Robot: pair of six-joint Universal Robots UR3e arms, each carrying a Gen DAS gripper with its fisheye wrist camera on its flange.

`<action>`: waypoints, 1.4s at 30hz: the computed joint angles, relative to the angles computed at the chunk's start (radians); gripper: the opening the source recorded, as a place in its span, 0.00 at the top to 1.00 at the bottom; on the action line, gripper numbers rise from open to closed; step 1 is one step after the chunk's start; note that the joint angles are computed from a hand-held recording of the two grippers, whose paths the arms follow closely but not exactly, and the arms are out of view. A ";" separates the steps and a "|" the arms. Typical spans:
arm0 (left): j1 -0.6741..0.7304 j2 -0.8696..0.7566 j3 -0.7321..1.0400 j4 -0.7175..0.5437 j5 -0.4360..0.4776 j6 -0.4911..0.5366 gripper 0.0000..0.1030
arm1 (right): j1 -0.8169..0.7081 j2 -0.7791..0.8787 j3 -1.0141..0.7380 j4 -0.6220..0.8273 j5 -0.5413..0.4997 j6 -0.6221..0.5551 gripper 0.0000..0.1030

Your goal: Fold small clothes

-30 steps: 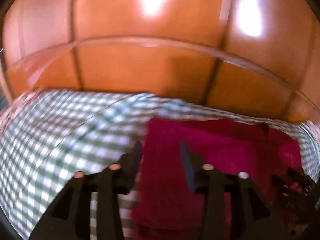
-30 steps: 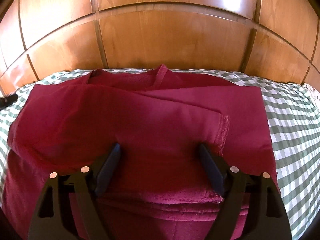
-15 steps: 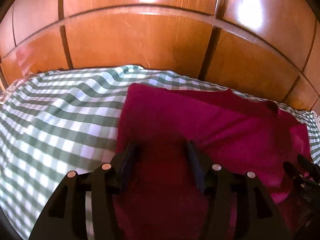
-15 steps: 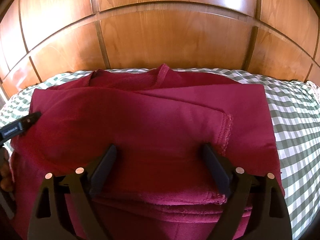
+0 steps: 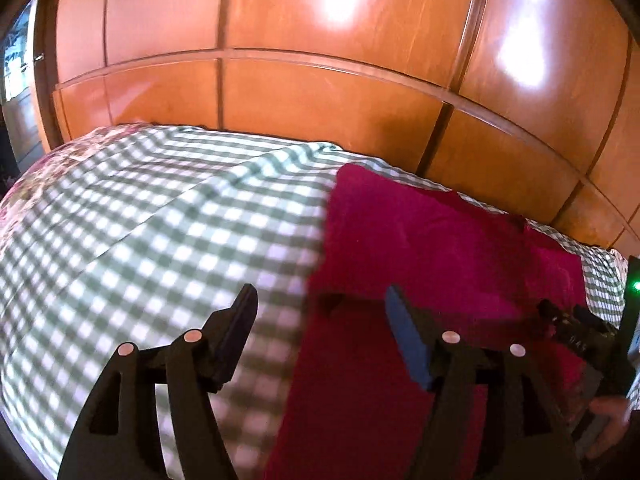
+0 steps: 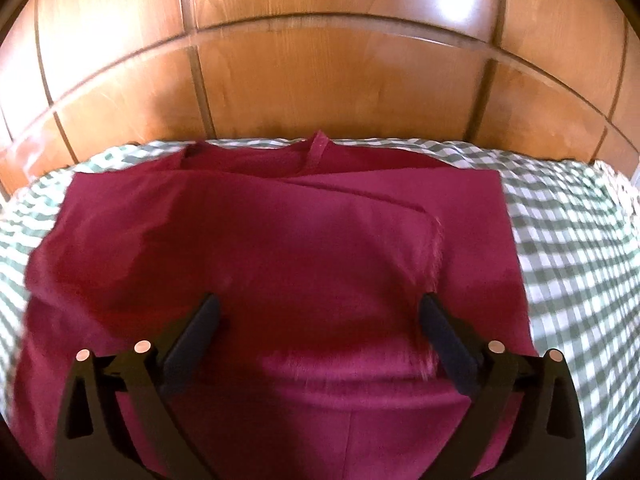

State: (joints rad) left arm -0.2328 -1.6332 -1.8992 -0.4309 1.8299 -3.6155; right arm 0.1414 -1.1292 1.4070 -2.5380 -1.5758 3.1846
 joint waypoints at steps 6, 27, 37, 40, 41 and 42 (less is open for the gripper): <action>-0.004 0.160 -0.155 -0.012 0.019 0.008 0.32 | -0.056 -0.231 0.244 0.013 0.000 -0.017 0.04; 0.233 0.821 -0.576 -0.467 -0.509 0.395 0.63 | -0.750 -1.309 0.756 1.013 0.362 -0.645 0.22; 0.421 1.073 -0.555 -0.780 -0.759 0.516 0.89 | -0.953 -1.392 0.562 1.459 0.482 -0.965 0.91; 0.577 1.140 -0.490 -0.930 -0.918 0.613 0.89 | -0.932 -1.310 0.512 1.413 0.574 -0.910 0.91; 0.594 1.129 -0.482 -0.924 -0.945 0.616 0.89 | -0.902 -1.267 0.506 1.353 0.596 -0.859 0.91; 0.594 1.077 -0.479 -0.851 -0.964 0.584 0.89 | -0.851 -1.213 0.510 1.258 0.609 -0.783 0.91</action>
